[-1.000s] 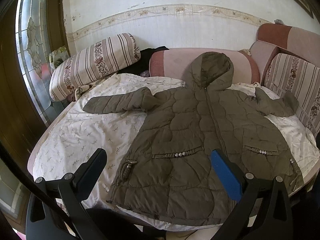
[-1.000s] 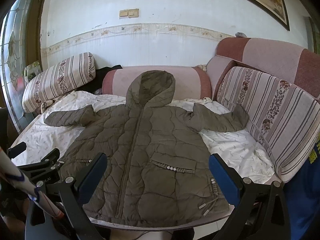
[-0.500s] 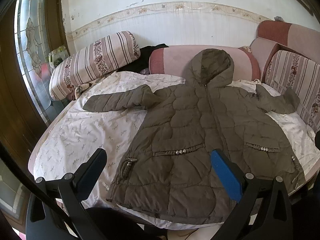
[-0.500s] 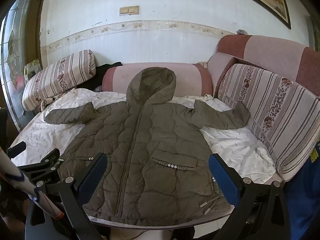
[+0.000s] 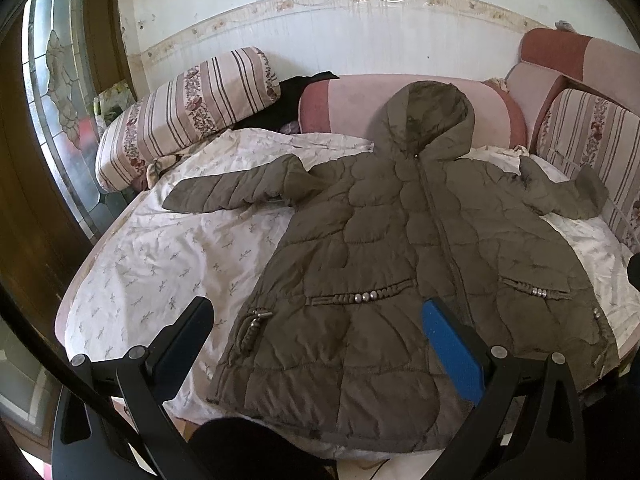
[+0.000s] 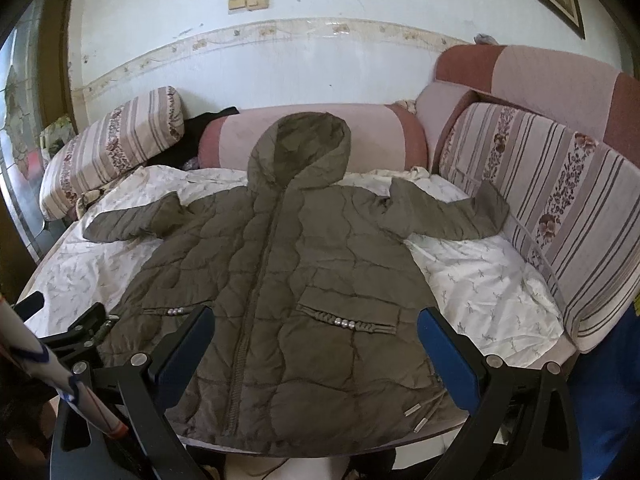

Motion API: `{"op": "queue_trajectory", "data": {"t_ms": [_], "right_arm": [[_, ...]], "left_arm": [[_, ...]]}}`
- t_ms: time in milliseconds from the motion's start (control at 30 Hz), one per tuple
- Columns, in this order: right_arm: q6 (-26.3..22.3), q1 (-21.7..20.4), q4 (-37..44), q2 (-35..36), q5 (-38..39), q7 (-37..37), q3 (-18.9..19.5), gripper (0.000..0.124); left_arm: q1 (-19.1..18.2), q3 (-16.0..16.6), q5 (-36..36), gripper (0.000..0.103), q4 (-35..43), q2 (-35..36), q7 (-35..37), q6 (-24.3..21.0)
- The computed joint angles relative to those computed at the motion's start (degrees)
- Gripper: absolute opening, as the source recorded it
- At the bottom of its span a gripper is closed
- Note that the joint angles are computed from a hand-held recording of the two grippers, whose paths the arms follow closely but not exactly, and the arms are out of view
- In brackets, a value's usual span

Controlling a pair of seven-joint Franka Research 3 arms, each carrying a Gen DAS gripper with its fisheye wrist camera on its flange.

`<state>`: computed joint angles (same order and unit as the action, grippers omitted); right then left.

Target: Fold large clothes

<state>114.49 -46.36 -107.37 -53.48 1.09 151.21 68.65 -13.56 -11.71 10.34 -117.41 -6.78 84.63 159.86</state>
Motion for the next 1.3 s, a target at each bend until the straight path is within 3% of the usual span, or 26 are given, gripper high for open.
{"op": "queue_trajectory", "data": {"t_ms": [133, 300, 467, 533, 633, 667, 767, 1000, 1067, 1300], "right_arm": [[2.38, 2.06, -3.93, 1.49, 0.5, 0.54, -2.29, 0.103], [2.19, 7.5, -10.22, 3.9, 0.05, 4.71, -8.54, 0.103], [3.78, 14.0, -18.8, 2.92, -0.35, 8.48, -18.65, 0.103], [5.73, 16.01, -22.79, 1.81, -1.31, 9.41, -22.62, 0.102], [7.59, 17.56, -28.09, 0.57, -3.48, 10.52, -28.4, 0.099], [9.18, 18.08, -30.32, 0.14, -4.13, 10.78, -30.55, 0.097], [12.58, 17.96, -33.78, 1.67, -6.41, 11.57, -35.65, 0.089], [16.52, 13.71, -33.15, 13.38, -17.43, 10.56, -42.66, 0.078], [15.39, 11.77, -31.44, 17.52, -21.45, 11.2, -43.28, 0.07], [18.12, 10.86, -29.17, 25.71, -29.41, 13.03, -49.56, 0.063]], "left_arm": [[0.21, -0.79, 1.99, 0.103, 5.48, 4.58, -2.65, -1.32], [-1.26, -1.69, 6.46, 0.103, 17.41, 14.23, -7.74, -4.36], [-6.53, -0.97, 10.91, 0.103, 35.83, 28.91, -14.46, -9.95], [-7.61, -1.94, 8.87, 0.103, 42.54, 34.65, -13.01, -11.88], [-10.42, -0.32, 10.87, 0.103, 45.98, 39.9, -12.15, -9.86], [-11.02, -0.16, 11.14, 0.103, 47.57, 41.63, -10.83, -11.17], [-10.81, -1.77, 7.57, 0.103, 54.46, 46.25, -5.82, -17.54], [-12.34, 0.72, 6.81, 0.103, 58.04, 48.61, -5.25, -18.49], [-12.6, 1.22, 7.12, 0.103, 58.35, 48.87, -5.37, -18.36], [-13.63, 2.37, 8.05, 0.103, 61.93, 51.29, -6.09, -19.92]]}}
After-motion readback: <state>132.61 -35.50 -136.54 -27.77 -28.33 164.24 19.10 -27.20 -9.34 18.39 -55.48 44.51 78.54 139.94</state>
